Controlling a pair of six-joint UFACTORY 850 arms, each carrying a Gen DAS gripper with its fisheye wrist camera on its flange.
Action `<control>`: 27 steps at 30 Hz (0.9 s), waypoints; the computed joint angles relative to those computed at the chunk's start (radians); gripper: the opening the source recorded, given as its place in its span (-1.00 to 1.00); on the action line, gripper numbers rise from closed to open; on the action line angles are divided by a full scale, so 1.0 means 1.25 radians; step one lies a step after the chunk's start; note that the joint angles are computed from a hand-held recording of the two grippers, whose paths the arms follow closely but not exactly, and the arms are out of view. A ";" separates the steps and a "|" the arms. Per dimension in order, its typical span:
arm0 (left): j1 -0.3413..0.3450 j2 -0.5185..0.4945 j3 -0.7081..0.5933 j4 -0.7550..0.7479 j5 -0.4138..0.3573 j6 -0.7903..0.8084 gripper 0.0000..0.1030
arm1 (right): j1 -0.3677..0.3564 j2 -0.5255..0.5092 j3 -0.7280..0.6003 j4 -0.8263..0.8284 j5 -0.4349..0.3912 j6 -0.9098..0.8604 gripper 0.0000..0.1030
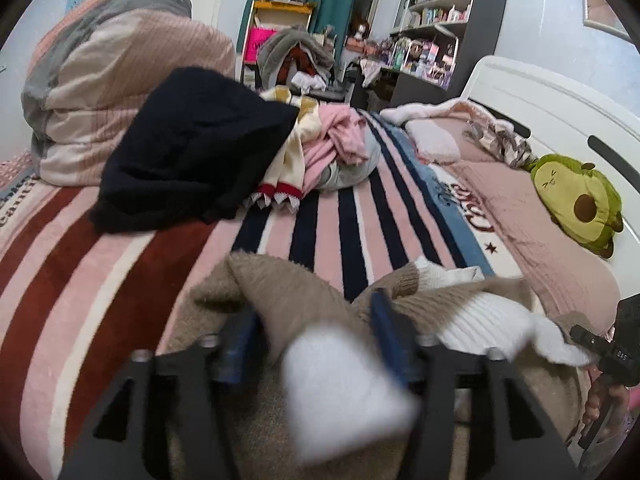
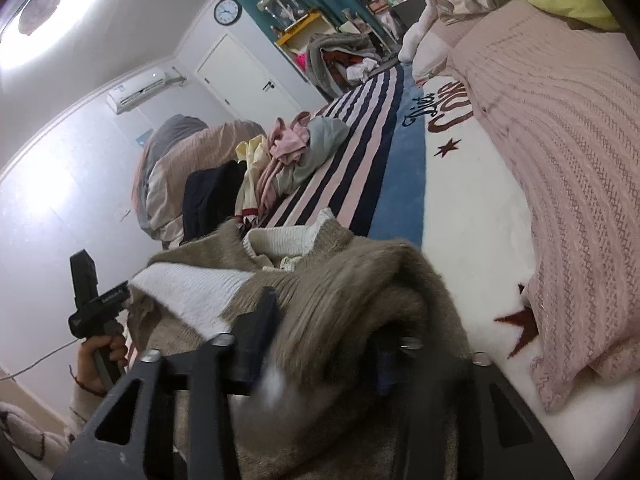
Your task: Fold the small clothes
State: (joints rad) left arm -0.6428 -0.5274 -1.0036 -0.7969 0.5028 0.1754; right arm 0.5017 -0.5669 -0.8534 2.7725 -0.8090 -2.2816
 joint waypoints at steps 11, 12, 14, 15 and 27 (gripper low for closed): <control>-0.020 0.100 0.113 0.056 0.056 -0.069 0.22 | 0.027 0.118 0.057 0.106 0.095 -0.122 0.41; -0.022 0.102 0.117 0.069 0.050 -0.080 0.25 | 0.030 0.123 0.057 0.102 0.100 -0.120 0.41; -0.026 0.108 0.131 0.091 0.045 -0.102 0.26 | 0.040 0.129 0.057 0.086 0.109 -0.108 0.41; -0.028 0.111 0.138 0.091 0.043 -0.108 0.28 | 0.043 0.128 0.055 0.078 0.114 -0.101 0.41; -0.022 0.102 0.261 0.347 0.066 -0.558 0.62 | 0.130 0.103 0.023 0.011 0.161 -0.048 0.44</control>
State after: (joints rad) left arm -0.6706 -0.3993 -0.6773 -0.3636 0.5858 -0.5224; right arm 0.6642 -0.4378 -0.8243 2.7858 -0.6083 -2.3414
